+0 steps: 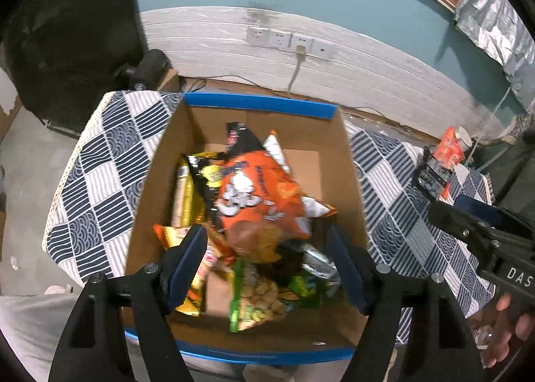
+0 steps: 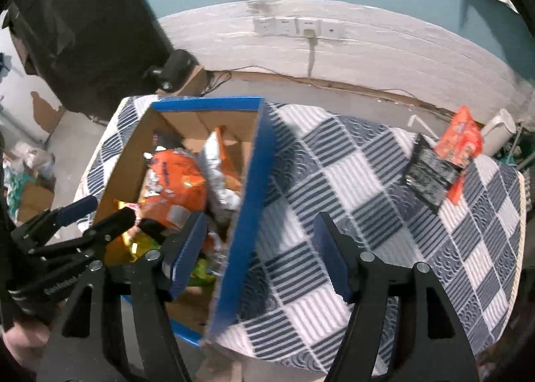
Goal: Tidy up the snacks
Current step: 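Move the right gripper to the red-orange bag while the left moves to the black bag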
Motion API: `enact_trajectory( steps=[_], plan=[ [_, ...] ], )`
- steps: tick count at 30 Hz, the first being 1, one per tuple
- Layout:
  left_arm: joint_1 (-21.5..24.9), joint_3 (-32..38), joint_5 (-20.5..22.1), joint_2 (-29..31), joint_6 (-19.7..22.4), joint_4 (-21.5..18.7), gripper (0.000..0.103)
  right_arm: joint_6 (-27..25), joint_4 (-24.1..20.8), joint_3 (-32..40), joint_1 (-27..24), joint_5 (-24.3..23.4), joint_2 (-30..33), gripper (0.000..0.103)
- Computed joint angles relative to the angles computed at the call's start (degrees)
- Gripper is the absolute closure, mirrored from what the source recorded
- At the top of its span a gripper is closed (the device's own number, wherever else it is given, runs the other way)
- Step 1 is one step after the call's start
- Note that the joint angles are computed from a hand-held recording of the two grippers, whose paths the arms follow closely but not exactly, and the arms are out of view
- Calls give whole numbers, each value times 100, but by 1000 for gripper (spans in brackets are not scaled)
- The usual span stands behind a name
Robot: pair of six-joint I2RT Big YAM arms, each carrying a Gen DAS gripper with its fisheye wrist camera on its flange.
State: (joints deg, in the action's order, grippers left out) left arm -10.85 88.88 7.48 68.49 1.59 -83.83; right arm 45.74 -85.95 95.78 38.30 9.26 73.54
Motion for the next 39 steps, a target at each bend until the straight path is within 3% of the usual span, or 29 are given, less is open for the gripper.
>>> enact_trajectory(
  steps=[7, 16, 26, 29, 39],
  plan=[
    [-689, -35, -347, -60, -200, 33, 27, 178, -45, -507, -277, 50, -603, 35],
    [-1520, -28, -806, 2, -484, 27, 26, 196, -495, -1017, -623, 423, -1309, 32],
    [-2370, 68, -1267, 287, -788, -7, 23, 86, -719, -1474, -1269, 291, -1945, 30],
    [-2513, 165, -1245, 445, -976, -16, 23, -34, -766, -1573, -1536, 266, -2056, 24],
    [-2866, 815, -1427, 1294, -1376, 179, 23, -854, -560, -1821, -2808, -297, -1825, 24]
  ],
)
